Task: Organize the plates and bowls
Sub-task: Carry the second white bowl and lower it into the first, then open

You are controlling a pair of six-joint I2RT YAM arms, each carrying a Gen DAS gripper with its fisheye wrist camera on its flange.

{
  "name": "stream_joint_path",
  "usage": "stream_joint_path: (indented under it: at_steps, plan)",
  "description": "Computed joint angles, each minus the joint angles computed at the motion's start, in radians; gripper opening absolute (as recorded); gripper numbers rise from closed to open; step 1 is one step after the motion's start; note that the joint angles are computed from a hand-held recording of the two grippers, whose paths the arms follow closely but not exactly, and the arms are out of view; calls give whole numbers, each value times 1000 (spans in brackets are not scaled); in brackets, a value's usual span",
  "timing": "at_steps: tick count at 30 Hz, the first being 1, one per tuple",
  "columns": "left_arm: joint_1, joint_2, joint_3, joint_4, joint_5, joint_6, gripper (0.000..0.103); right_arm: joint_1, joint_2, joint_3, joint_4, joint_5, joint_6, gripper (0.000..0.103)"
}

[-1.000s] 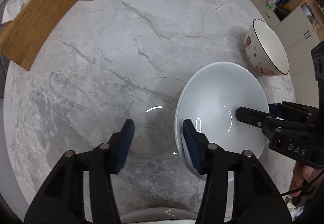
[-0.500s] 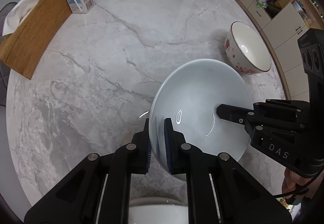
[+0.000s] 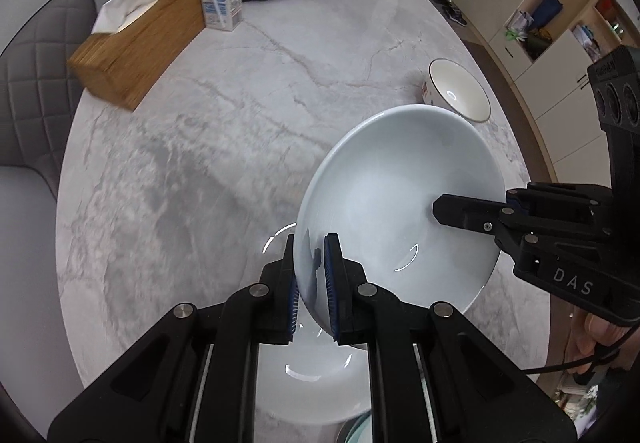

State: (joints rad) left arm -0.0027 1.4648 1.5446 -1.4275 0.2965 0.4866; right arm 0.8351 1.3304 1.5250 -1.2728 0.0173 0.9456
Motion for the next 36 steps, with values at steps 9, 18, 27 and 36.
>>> stream_joint_path:
  at_steps: [9, 18, 27, 36]
  plan:
    - [290, -172, -253, -61, -12, 222, 10, 231, 92, -28, 61, 5, 159, 10]
    - [266, -236, -439, 68, -80, 190, 11, 266, 138, -122, 129, -34, 197, 10]
    - [204, -207, -503, 165, -113, 132, 11, 245, 160, -167, 149, -59, 171, 10]
    - [207, -185, -499, 194, -87, 113, 24, 239, 171, -165, 155, -54, 154, 13]
